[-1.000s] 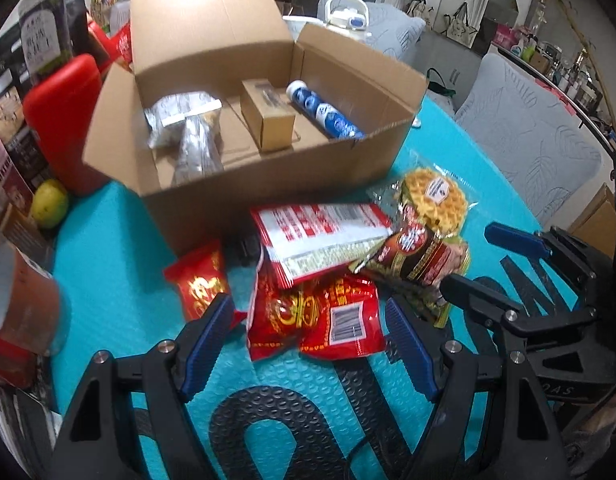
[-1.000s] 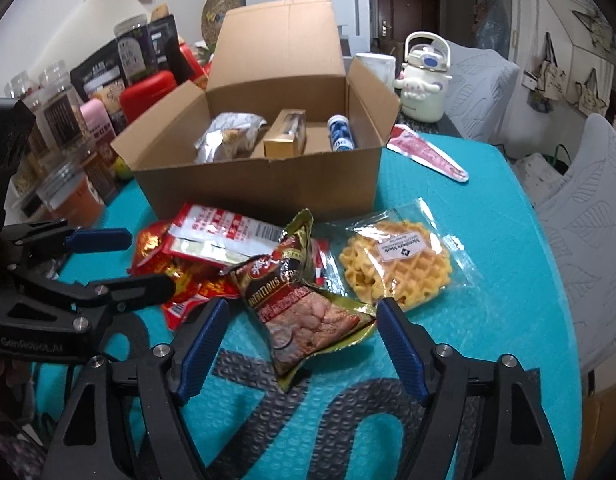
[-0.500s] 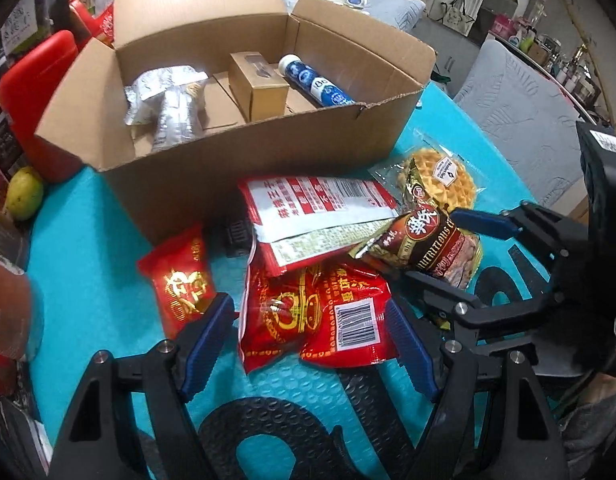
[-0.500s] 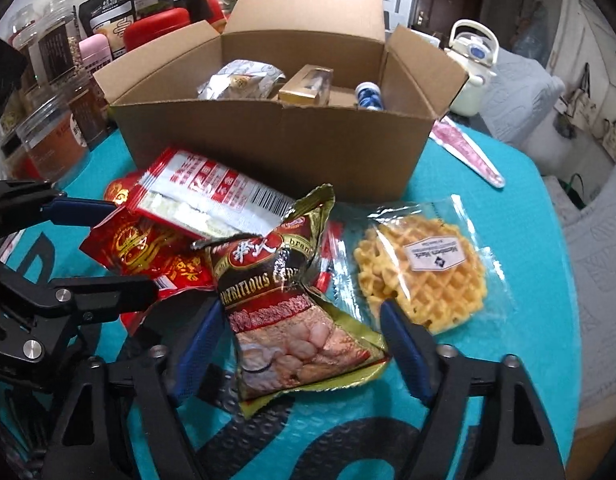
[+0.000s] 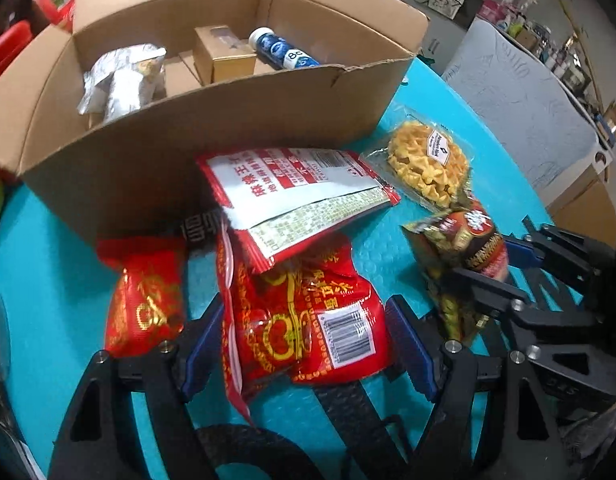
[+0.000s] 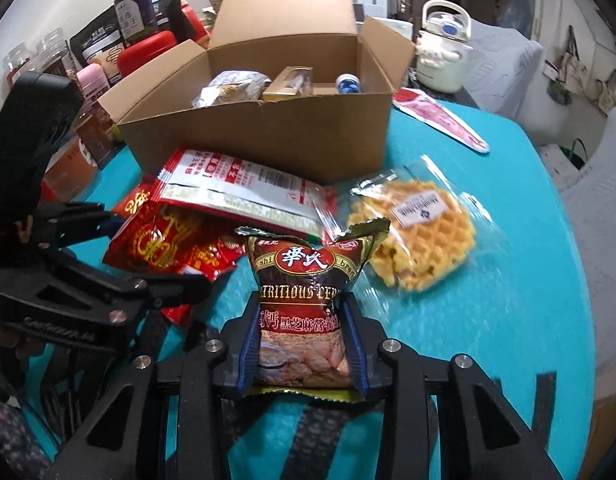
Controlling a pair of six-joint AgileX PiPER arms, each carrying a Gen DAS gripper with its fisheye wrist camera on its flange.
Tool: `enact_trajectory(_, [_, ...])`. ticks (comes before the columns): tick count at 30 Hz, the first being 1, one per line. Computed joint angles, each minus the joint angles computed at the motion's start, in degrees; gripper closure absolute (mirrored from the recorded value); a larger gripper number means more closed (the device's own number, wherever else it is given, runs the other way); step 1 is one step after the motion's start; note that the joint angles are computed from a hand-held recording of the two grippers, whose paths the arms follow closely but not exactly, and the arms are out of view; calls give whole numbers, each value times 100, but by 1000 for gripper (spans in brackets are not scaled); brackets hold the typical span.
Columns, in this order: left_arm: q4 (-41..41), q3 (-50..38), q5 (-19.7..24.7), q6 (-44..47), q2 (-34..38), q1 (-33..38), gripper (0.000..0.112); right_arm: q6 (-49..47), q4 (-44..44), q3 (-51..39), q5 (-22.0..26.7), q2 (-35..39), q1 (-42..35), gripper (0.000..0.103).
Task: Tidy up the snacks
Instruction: 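Grasp the red snack bag with the left tool while the right tool grasps the brown cereal packet, then lift the red bag and brown cereal packet and carry both toward the box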
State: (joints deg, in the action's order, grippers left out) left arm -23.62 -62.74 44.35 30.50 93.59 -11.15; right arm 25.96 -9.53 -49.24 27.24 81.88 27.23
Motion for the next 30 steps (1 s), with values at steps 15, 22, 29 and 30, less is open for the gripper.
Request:
enact_trajectory(15, [-251, 544, -52, 268, -447, 190, 43, 844, -454, 384, 42, -378, 206, 66])
enact_trajectory(22, [-301, 943, 476, 658, -918, 388, 43, 1033, -443, 579, 141, -627, 439, 66])
enact_trajectory(29, [-272, 1174, 821, 786, -1201, 458, 47, 738, 52, 686, 280, -843, 636, 66])
enact_trajectory(30, [-216, 1190, 818, 774, -1216, 401, 47, 650, 146, 698, 300, -869, 659, 66])
